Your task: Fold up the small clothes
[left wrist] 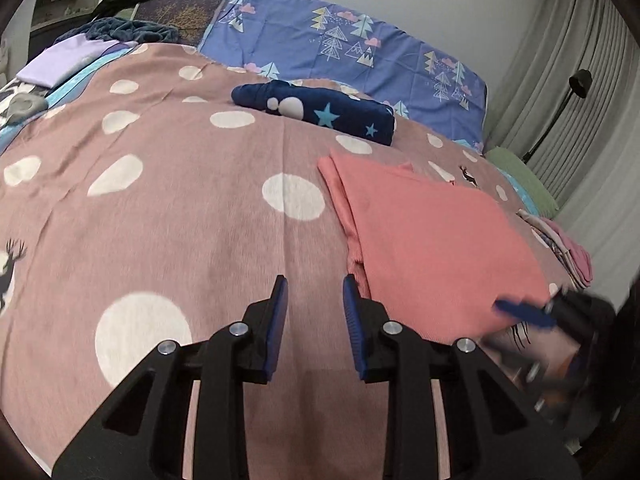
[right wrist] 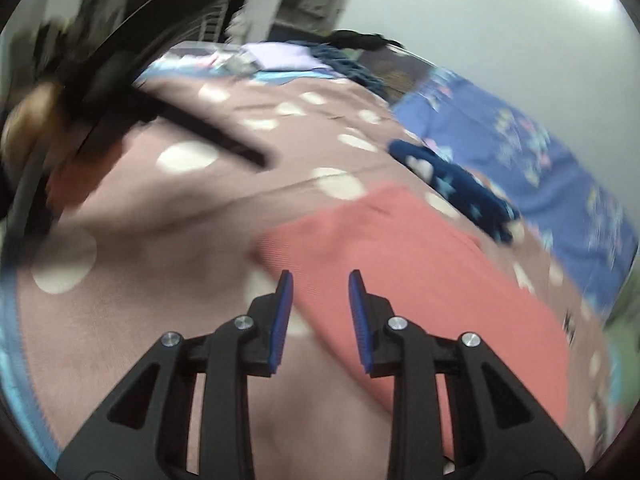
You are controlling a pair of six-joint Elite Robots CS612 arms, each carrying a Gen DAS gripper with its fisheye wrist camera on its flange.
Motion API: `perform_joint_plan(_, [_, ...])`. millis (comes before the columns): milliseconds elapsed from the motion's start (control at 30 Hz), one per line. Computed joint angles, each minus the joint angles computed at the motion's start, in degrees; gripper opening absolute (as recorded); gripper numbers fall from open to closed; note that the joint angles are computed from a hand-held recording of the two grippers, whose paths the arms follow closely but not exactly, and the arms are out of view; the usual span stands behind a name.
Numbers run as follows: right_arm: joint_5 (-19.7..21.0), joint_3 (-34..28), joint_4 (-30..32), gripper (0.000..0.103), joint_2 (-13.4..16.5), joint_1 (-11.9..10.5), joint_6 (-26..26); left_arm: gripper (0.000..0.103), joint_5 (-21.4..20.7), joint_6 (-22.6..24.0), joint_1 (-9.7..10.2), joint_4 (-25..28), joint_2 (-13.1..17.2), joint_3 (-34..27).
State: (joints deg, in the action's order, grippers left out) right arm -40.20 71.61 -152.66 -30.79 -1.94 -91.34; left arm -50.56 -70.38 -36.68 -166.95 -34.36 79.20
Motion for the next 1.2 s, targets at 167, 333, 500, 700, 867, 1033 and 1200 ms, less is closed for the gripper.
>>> perform_joint_plan(167, [-2.9,2.5,-10.8,0.036,1.2,1.1,0.7,0.039,-11.1,7.0,4.13,-6.1,2.0,-2.9])
perform_joint_plan(333, [-5.4,2.8,-16.5,0.036,2.2,1.9,1.1,0.039,-22.4,7.3,8.77,-11.9,6.9,-8.9])
perform_joint_plan(500, [-6.7,3.3,-27.1,0.035,4.0,2.9,2.7,0.043,-28.9,11.1,11.35,-18.6,11.9,-14.6])
perform_joint_plan(700, [-8.0,2.7,-35.8,0.023,6.0,4.2,4.1,0.043,-29.9,11.1,11.61,-23.6,12.8,-14.6])
perform_joint_plan(867, [-8.1,0.6,-39.5,0.012,7.7,4.7,6.3,0.043,-30.1,10.9,11.57,-23.4,12.5,-14.3])
perform_joint_plan(1033, [-4.2,1.3,-32.0,0.004,5.7,3.9,5.0,0.005,-31.2,6.7,12.42,-21.9,13.2,-15.5])
perform_joint_plan(1200, [-5.1,-1.1,-23.7,0.004,5.0,4.0,8.6,0.004,-27.7,7.1,12.57,-20.9,13.8,-17.1])
